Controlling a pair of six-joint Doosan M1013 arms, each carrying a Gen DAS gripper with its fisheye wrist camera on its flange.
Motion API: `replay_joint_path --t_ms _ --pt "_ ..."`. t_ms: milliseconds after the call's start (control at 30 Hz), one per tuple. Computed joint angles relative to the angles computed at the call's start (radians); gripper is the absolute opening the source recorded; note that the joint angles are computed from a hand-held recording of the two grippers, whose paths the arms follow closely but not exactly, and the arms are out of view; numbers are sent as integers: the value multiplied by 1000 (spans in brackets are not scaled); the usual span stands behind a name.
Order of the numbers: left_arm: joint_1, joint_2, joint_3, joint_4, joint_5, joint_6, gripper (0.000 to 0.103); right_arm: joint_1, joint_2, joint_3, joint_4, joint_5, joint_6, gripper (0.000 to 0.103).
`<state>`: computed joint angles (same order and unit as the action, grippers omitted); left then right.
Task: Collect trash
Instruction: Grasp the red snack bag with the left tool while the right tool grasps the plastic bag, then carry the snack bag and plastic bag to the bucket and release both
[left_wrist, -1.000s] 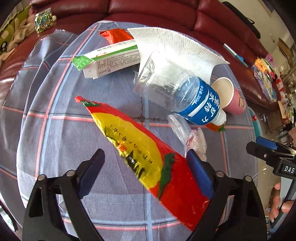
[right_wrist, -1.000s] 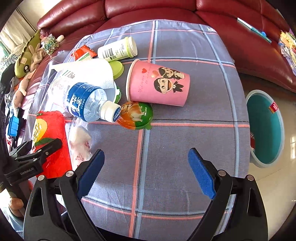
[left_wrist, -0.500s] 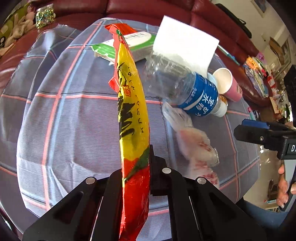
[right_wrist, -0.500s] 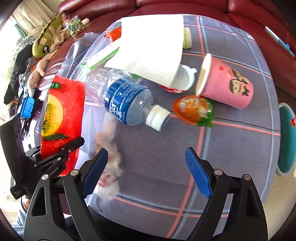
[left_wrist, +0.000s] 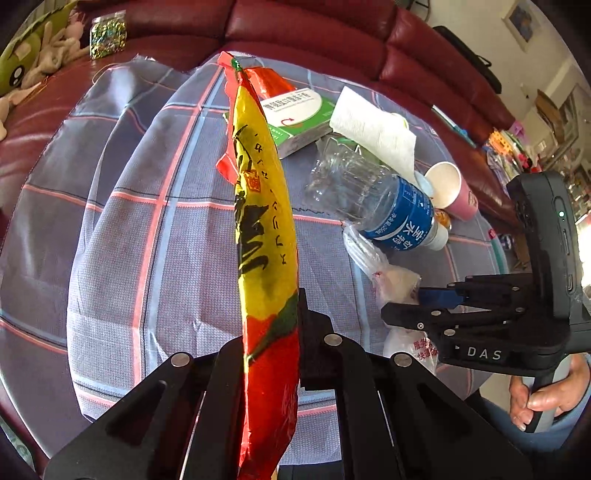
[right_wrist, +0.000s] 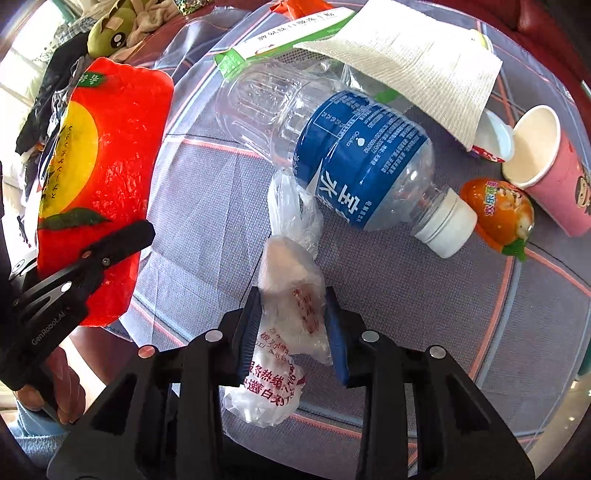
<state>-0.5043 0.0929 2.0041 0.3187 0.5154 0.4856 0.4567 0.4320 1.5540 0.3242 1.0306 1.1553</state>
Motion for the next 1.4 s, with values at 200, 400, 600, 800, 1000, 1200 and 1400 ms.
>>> replay_joint_path --t_ms 200,400,600,800,1000,1200,1400 --pt "-26 16 -53 22 13 30 5 -42 -56 28 56 -15 -45 30" --pt "-67 33 -124 83 42 46 5 -108 -123 62 118 -38 -76 30" --pt "-104 73 -212 109 72 109 5 -190 -160 77 165 -98 -78 30" --pt "-124 150 -324 40 94 263 5 -288 -163 73 206 -149 -55 30" --pt "-141 250 -470 -87 99 502 6 -400 -165 68 206 -210 -20 30" --pt "-154 395 -666 -258 151 742 6 -506 -132 44 178 -250 53 30" --pt "-161 545 -854 -398 224 875 6 -569 -77 15 152 -245 107 31"
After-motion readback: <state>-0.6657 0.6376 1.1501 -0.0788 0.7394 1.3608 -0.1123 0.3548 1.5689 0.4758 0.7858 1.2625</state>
